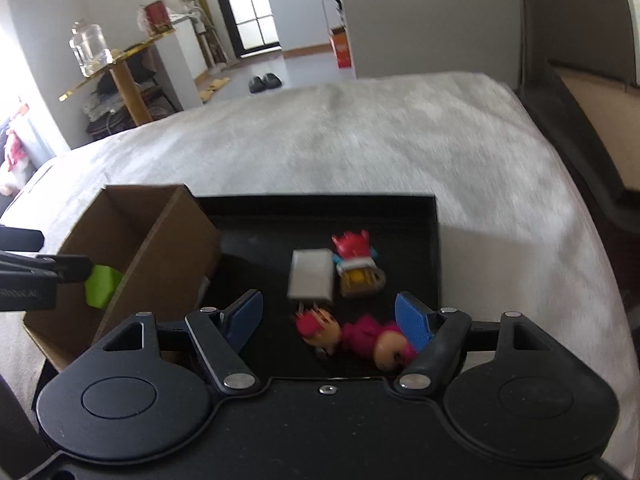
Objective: Organize rigid objects
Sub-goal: 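Move the right gripper back over the remaining figures on the tray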
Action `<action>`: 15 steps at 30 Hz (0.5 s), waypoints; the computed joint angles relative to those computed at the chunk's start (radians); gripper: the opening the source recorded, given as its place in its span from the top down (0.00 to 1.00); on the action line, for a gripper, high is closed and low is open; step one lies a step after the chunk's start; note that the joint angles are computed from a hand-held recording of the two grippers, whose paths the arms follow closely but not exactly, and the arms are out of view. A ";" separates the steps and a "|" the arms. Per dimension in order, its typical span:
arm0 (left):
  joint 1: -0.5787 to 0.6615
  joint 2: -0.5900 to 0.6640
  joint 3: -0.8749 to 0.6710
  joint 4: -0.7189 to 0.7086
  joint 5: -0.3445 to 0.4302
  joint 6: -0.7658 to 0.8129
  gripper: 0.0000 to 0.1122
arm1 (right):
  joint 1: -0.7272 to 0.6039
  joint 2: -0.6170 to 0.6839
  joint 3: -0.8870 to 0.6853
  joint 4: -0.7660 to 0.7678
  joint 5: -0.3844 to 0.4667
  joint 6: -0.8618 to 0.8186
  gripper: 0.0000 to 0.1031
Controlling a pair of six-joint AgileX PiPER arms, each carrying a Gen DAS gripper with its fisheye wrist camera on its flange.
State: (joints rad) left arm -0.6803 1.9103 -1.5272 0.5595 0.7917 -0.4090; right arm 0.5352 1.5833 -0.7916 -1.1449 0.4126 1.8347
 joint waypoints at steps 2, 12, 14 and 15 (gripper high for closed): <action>-0.007 0.014 -0.013 0.006 0.015 -0.009 0.43 | -0.009 -0.003 0.021 -0.020 -0.022 0.030 0.29; -0.058 0.059 -0.057 0.071 0.082 -0.058 0.43 | -0.066 0.002 0.084 -0.167 -0.130 0.170 0.30; -0.064 0.066 -0.065 0.078 0.094 -0.065 0.43 | -0.076 0.001 0.094 -0.197 -0.144 0.202 0.32; -0.068 0.070 -0.068 0.084 0.100 -0.069 0.43 | -0.079 0.003 0.096 -0.200 -0.148 0.203 0.32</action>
